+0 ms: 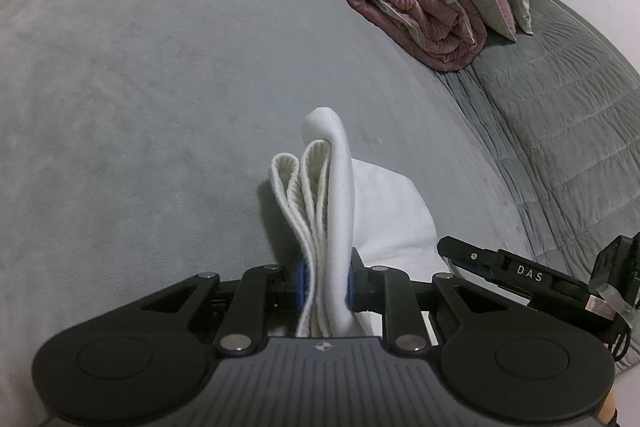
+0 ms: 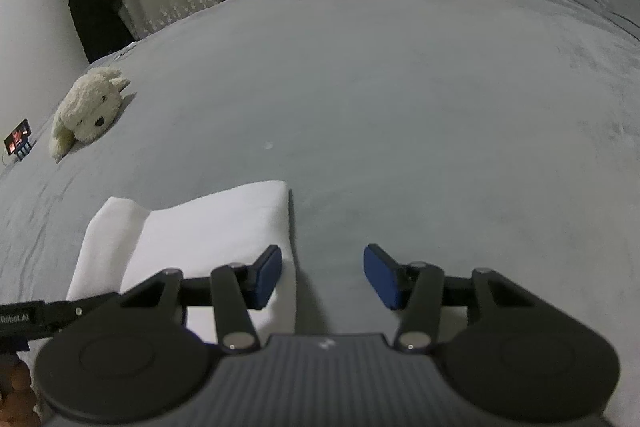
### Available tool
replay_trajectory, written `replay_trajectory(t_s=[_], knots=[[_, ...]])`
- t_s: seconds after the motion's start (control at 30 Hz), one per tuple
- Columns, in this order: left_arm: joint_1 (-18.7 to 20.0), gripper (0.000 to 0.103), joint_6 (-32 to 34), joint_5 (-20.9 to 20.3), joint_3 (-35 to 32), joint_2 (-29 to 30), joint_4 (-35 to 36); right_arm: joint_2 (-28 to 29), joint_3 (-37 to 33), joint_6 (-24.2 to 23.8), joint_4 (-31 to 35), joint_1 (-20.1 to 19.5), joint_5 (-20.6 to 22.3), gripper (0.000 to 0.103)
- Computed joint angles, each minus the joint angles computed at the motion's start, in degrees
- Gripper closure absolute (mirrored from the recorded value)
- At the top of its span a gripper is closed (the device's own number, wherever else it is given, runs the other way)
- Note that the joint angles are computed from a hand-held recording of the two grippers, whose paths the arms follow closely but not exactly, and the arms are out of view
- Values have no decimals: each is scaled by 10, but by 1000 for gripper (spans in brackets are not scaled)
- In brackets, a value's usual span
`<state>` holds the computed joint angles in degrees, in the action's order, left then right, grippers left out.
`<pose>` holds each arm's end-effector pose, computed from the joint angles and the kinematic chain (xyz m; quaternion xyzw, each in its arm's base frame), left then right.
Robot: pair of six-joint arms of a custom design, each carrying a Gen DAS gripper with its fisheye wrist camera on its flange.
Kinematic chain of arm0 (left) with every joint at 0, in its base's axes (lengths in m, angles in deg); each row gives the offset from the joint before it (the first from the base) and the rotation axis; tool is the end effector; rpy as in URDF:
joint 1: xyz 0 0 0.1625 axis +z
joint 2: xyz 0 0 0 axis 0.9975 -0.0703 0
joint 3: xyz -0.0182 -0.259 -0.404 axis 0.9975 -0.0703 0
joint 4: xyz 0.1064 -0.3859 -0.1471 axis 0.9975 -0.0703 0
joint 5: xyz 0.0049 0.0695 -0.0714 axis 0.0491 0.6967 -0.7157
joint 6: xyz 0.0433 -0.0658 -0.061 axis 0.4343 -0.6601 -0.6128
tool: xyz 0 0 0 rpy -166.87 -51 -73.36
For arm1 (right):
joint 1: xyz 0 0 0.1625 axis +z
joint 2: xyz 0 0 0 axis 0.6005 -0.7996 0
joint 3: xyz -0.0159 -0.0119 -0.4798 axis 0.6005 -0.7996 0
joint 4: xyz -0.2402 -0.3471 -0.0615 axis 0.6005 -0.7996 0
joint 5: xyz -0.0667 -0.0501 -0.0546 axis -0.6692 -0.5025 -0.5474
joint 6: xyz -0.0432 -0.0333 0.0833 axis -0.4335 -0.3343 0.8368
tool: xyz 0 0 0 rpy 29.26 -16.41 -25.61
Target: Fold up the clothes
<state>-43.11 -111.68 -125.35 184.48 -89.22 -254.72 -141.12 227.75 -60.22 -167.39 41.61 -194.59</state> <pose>-0.1397 -0.3710 0.0155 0.0407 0.9514 -0.3045 0.0225 0.0285 -0.3998 0.1538 0.0825 -0.9050 0.3348 0.2490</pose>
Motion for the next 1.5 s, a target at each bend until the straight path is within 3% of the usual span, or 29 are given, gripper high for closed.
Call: replay_trajectory(t_s=[0.43, 0.7, 0.9, 1.17, 1.37, 1.5], knots=[[0, 83, -1, -1, 2, -3, 2, -60, 10, 45, 113, -25, 61, 55], [-1, 83, -2, -1, 2, -5, 5, -50, 13, 29, 117, -20, 65, 55], [-2, 83, -7, -2, 3, -5, 5, -63, 16, 49, 155, -46, 125, 56], [0, 83, -4, -6, 4, -8, 7, -62, 13, 72, 167, -71, 171, 61], [2, 83, 0, -7, 4, -13, 12, -41, 13, 46, 138, -65, 167, 61], [3, 83, 0, -8, 1, -17, 20, -33, 15, 51, 124, -63, 165, 67]])
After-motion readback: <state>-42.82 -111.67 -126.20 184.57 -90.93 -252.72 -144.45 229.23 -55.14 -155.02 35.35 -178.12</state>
